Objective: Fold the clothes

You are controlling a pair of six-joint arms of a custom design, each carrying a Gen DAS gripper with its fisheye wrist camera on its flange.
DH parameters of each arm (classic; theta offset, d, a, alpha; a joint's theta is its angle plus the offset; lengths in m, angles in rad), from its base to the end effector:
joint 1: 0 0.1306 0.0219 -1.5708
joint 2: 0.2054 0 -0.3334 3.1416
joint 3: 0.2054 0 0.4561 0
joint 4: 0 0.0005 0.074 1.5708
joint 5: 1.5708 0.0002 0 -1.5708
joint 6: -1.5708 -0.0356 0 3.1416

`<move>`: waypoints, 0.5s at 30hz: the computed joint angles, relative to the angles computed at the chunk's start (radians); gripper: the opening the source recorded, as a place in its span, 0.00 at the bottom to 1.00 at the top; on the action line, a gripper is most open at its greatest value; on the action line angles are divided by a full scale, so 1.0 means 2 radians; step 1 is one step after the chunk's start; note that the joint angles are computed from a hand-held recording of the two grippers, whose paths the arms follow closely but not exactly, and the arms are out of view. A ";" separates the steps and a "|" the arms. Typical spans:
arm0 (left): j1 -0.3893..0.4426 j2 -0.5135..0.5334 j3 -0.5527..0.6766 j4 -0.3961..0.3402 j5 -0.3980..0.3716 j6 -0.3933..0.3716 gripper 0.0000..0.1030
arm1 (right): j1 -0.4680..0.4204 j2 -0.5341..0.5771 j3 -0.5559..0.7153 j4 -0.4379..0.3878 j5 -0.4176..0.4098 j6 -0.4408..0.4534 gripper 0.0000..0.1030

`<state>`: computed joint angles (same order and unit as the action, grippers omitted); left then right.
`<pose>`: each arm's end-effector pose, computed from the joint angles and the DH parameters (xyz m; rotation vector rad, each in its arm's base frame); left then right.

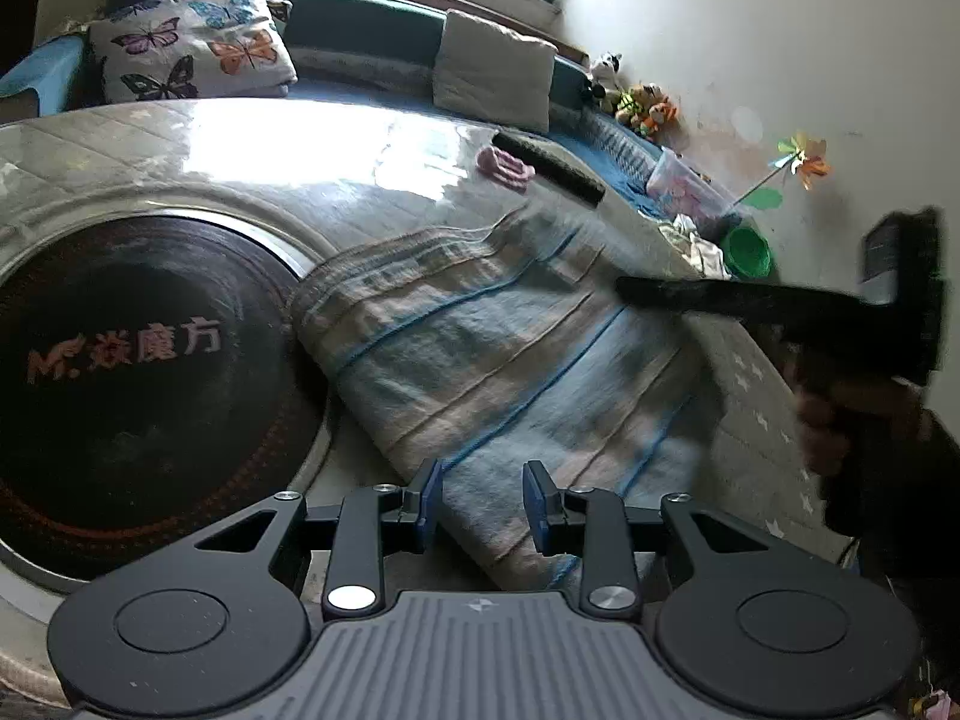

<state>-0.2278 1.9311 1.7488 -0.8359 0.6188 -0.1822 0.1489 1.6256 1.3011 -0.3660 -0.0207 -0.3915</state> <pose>0.6801 -0.1794 0.2416 0.7282 2.3929 -0.8122 0.6174 0.0929 0.2374 0.2649 2.2645 0.3093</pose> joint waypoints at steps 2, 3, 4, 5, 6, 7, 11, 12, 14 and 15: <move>-0.002 0.000 0.001 -0.002 -0.002 -0.006 0.31 | -0.003 0.003 -0.004 0.000 0.006 -0.003 0.12; -0.002 -0.001 0.000 -0.001 -0.003 -0.007 0.31 | -0.004 0.002 -0.006 0.002 0.009 -0.004 0.16; -0.002 -0.003 -0.001 0.000 -0.004 -0.008 0.31 | -0.004 -0.004 -0.012 0.005 0.014 -0.001 0.16; -0.002 -0.004 -0.002 0.001 -0.004 -0.009 0.31 | -0.003 -0.010 -0.016 0.008 0.020 0.005 0.16; -0.002 -0.005 -0.003 0.002 -0.004 -0.010 0.31 | -0.004 -0.015 -0.020 0.007 0.023 0.012 0.17; -0.003 -0.006 -0.004 0.002 -0.004 -0.011 0.31 | -0.006 -0.019 -0.022 0.004 0.016 0.015 0.19; -0.007 -0.011 -0.012 -0.002 0.008 -0.021 0.31 | -0.007 -0.024 -0.030 -0.002 0.008 0.027 0.19; -0.009 -0.013 -0.013 -0.006 0.009 -0.028 0.31 | -0.005 -0.020 -0.028 -0.009 0.012 0.029 0.19; -0.011 -0.017 -0.018 -0.013 0.011 -0.044 0.31 | -0.006 -0.016 -0.029 -0.010 0.010 0.020 0.19; -0.012 -0.019 -0.020 -0.016 0.012 -0.051 0.31 | -0.010 -0.017 -0.033 -0.006 0.004 0.010 0.20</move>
